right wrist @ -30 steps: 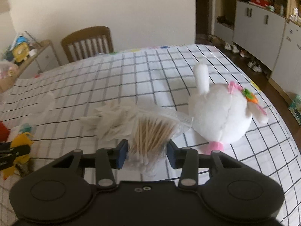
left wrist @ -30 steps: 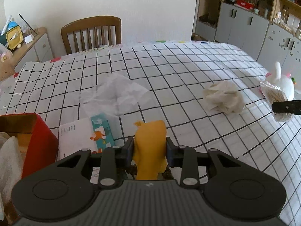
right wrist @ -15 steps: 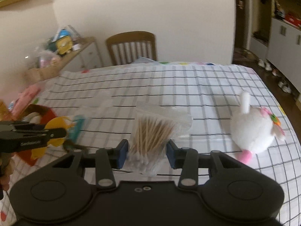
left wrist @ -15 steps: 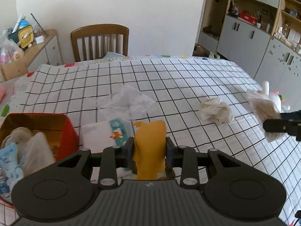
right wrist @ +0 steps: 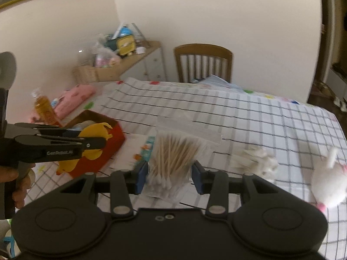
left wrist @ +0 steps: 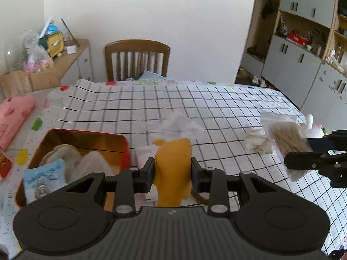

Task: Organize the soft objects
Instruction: 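Carry the yellow plush with the left tool while the right tool carries the swab bag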

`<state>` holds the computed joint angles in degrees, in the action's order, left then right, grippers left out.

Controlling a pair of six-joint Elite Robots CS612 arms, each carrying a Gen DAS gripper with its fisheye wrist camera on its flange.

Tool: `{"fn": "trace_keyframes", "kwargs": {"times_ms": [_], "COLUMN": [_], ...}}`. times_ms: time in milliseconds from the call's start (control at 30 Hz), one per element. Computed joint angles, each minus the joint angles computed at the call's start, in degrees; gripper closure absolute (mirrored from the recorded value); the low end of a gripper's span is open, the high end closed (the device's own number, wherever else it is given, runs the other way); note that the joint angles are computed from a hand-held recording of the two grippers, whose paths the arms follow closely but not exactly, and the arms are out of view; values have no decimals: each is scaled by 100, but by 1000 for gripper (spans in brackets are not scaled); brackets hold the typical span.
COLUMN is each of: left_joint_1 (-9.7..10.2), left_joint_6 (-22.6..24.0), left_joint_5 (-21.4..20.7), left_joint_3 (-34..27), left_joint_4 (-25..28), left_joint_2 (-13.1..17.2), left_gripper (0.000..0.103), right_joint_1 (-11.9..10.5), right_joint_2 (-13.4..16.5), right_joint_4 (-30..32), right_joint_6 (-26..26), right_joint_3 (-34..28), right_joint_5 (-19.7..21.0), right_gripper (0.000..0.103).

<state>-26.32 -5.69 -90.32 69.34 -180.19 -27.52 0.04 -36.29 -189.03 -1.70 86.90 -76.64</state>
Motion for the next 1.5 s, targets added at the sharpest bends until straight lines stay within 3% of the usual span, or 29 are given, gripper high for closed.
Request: {"fn": "trace_keyframes", "kwargs": {"times_ms": [767, 1133, 1500], "left_joint_1": [474, 681, 691], "left_joint_6": [-476, -713, -688], "left_joint_5": [747, 751, 672], "left_joint_3": [756, 287, -390], "left_joint_4": [-390, 53, 720], "left_joint_2": [-446, -223, 186], "left_gripper": [70, 70, 70], "right_joint_1": [527, 749, 873], "right_joint_2": [343, 922, 1526], "right_joint_4": [851, 1704, 2649], "right_joint_6": [-985, -1382, -1892], "right_joint_3": [-1096, -2225, -3286], "right_joint_5": [780, 636, 296], "right_gripper": [61, 61, 61]}}
